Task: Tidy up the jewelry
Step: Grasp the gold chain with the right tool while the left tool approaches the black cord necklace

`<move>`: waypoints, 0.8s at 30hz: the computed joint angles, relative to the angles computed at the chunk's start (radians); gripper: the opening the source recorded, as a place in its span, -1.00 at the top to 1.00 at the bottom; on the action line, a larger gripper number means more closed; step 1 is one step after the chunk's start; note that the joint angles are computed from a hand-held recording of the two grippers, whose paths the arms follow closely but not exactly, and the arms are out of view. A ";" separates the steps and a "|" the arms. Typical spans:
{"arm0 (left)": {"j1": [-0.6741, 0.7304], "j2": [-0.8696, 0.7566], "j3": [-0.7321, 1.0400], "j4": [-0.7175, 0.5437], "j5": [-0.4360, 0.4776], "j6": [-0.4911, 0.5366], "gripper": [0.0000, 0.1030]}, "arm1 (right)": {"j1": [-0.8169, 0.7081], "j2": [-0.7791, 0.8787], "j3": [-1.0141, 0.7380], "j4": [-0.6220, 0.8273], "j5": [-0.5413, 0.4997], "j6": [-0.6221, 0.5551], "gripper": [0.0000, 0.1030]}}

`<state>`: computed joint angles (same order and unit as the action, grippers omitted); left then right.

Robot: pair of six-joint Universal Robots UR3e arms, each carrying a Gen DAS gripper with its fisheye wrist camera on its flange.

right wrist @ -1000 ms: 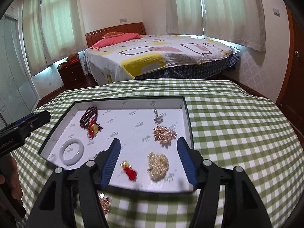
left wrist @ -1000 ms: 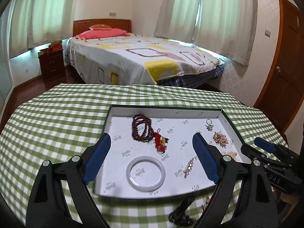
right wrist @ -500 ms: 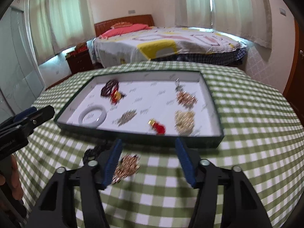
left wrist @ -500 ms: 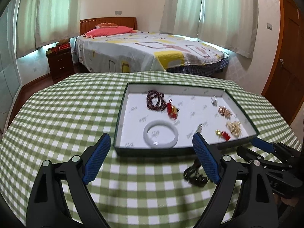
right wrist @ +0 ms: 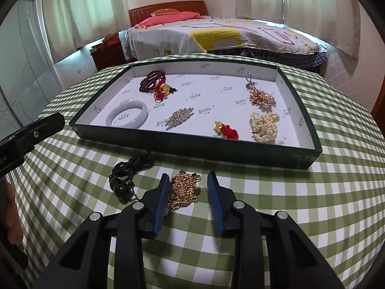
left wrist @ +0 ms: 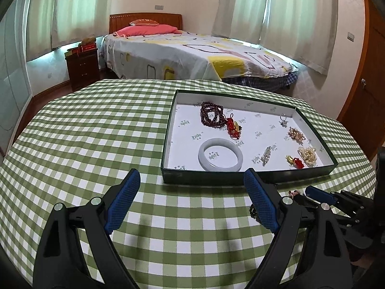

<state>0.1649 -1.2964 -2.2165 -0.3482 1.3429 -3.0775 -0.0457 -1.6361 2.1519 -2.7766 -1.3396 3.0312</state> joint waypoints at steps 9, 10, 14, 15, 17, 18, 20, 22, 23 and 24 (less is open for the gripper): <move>-0.038 -0.029 0.002 0.011 0.015 -0.012 -0.66 | 0.015 -0.004 0.008 0.008 0.007 -0.027 0.71; -0.041 -0.031 0.001 0.011 0.015 -0.013 -0.66 | 0.014 -0.009 0.013 0.005 0.007 -0.030 0.73; -0.056 -0.041 0.000 0.014 0.013 -0.017 -0.66 | -0.006 -0.040 0.032 0.007 0.024 -0.033 0.75; -0.062 -0.046 0.001 0.015 0.013 -0.019 -0.66 | -0.011 -0.049 0.034 0.008 0.029 -0.035 0.75; -0.077 -0.055 0.003 0.016 0.014 -0.023 -0.66 | -0.020 -0.073 0.042 0.009 0.031 -0.041 0.75; -0.081 -0.056 0.003 0.015 0.013 -0.022 -0.66 | -0.025 -0.082 0.043 0.010 0.032 -0.046 0.75; -0.098 -0.066 0.007 0.020 0.020 -0.025 -0.66 | -0.037 -0.102 0.052 0.008 0.033 -0.055 0.75; -0.119 -0.080 0.013 0.026 0.028 -0.030 -0.66 | -0.058 -0.126 0.065 0.013 0.040 -0.063 0.75; -0.123 -0.081 0.014 0.025 0.029 -0.030 -0.66 | -0.064 -0.127 0.066 0.011 0.042 -0.063 0.76; -0.134 -0.088 0.017 0.028 0.033 -0.033 -0.66 | -0.076 -0.135 0.071 0.013 0.048 -0.065 0.76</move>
<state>0.0314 -1.3843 -2.1995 -0.3203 1.3759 -3.1103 -0.1220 -1.7710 2.2226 -2.7638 -1.2919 2.9663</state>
